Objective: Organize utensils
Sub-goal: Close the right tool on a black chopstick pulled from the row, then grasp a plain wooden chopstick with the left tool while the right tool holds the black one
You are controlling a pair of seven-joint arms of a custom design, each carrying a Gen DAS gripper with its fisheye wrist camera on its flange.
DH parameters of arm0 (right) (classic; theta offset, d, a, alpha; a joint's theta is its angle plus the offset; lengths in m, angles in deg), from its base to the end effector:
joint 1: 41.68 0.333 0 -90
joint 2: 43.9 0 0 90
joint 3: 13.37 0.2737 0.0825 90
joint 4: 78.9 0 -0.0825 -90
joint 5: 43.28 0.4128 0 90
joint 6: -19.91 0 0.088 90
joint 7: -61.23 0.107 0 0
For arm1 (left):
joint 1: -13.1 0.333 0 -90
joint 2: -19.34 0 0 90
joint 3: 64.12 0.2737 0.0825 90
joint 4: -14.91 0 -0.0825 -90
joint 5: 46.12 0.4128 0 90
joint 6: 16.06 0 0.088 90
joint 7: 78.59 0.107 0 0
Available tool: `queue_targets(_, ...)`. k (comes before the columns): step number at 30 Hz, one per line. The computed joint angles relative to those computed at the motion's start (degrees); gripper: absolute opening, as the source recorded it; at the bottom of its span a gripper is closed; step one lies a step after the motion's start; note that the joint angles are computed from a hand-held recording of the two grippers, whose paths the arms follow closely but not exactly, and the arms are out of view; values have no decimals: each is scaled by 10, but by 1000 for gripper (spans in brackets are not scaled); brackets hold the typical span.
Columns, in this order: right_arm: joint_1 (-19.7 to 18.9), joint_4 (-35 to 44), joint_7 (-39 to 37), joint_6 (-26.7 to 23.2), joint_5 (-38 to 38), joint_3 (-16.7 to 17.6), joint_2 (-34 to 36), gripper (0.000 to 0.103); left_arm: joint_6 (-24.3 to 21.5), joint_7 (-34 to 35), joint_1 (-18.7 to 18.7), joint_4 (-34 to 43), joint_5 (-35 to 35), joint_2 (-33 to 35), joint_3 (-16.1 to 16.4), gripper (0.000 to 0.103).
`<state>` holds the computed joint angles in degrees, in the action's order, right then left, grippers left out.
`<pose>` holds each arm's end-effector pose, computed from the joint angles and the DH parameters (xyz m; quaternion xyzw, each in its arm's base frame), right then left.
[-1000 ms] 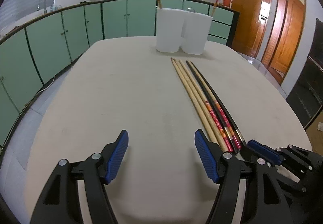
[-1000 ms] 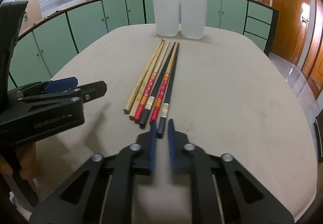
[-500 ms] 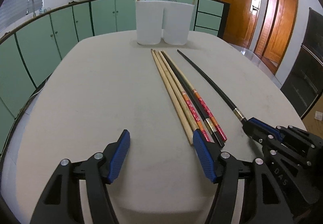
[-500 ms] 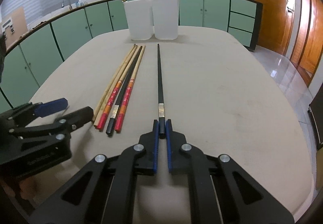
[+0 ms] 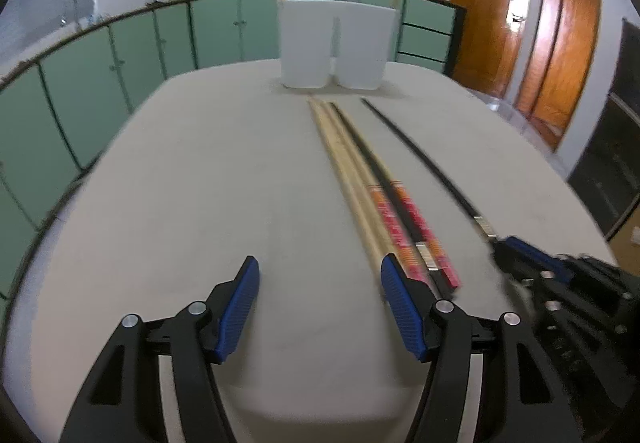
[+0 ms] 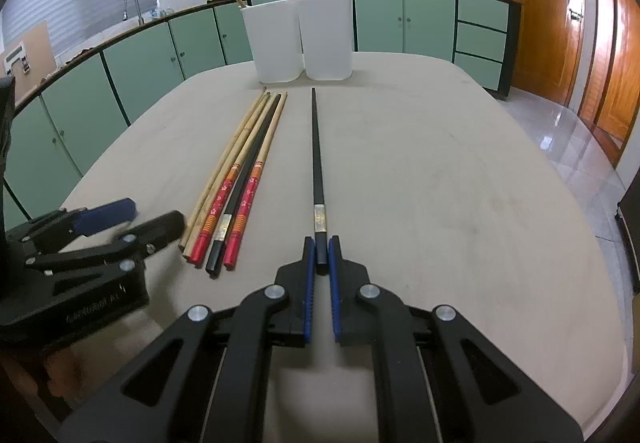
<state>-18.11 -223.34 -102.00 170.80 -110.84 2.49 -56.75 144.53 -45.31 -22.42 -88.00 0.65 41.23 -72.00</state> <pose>0.3676 0.3266 0.3171 -0.5870 0.7090 -0.2705 0.2821 0.4829 -0.4941 0.3448 -0.5021 0.7843 -0.3086 0.1936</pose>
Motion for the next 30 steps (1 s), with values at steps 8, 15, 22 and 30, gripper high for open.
queue_targets(8,-1,-4,3,9,-1,-3,-4,7,45,51,35,-26,-85,-12,-25,54)
queue_targets(15,-4,-4,0,9,1,-1,-4,7,49,118,16,-18,-127,-2,-25,54)
queue_targets(22,-6,-1,4,11,-2,-1,0,7,35,107,1,-14,-115,-3,-7,55)
queue_targets(30,-6,1,12,13,-9,-2,2,7,22,88,-1,-10,-96,-3,-5,56)
